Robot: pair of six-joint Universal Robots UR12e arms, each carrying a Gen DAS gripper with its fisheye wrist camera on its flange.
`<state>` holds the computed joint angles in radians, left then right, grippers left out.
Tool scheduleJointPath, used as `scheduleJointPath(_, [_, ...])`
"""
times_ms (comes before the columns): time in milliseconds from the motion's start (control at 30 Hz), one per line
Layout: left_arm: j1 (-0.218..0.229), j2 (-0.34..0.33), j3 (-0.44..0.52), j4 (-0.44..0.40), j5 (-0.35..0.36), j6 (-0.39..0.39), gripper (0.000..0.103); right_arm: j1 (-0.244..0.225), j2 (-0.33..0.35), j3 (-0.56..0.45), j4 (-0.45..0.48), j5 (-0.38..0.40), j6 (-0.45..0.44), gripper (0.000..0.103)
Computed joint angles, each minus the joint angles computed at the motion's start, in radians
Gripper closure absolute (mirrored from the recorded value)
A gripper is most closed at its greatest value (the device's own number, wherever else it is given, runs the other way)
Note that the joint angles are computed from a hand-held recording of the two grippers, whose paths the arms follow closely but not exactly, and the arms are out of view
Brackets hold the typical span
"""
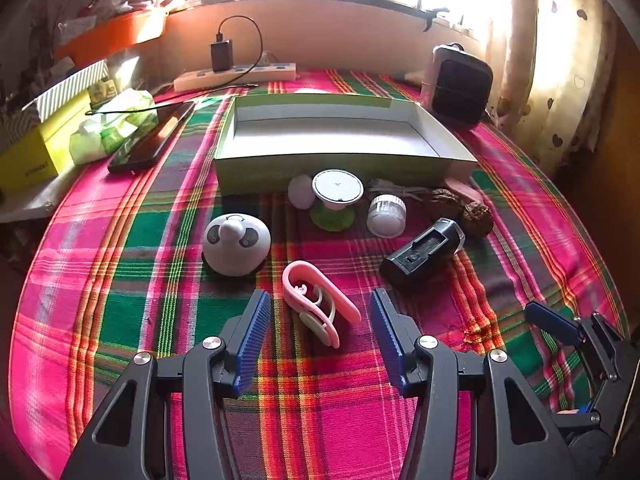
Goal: Organize objects
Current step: 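Move left gripper toward pink clip while right gripper approaches black charger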
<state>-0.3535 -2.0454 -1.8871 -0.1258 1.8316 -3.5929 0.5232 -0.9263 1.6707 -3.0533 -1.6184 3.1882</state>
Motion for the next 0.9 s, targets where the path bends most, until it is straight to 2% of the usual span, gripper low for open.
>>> scheduleJointPath(100, [0.004,0.0,0.002,-0.029,-0.015,-0.008,0.053,-0.001,0.0,-0.001,0.002,0.005,-0.005,0.024])
scheduleJointPath(567, [0.017,0.015,-0.027,-0.033,0.032,-0.026,0.053,-0.004,0.0,-0.004,0.013,0.015,-0.013,0.024])
scheduleJointPath(667, [0.021,0.014,-0.027,-0.032,0.043,-0.024,0.053,-0.002,-0.003,-0.015,0.051,0.013,0.013,0.024])
scheduleJointPath(800, [0.025,0.011,-0.029,-0.017,0.043,-0.017,0.053,-0.01,-0.002,-0.026,0.052,0.073,0.056,0.024])
scheduleJointPath(900, [0.029,0.011,-0.034,-0.001,0.032,-0.001,0.053,-0.001,0.009,-0.051,0.051,0.054,0.064,0.024])
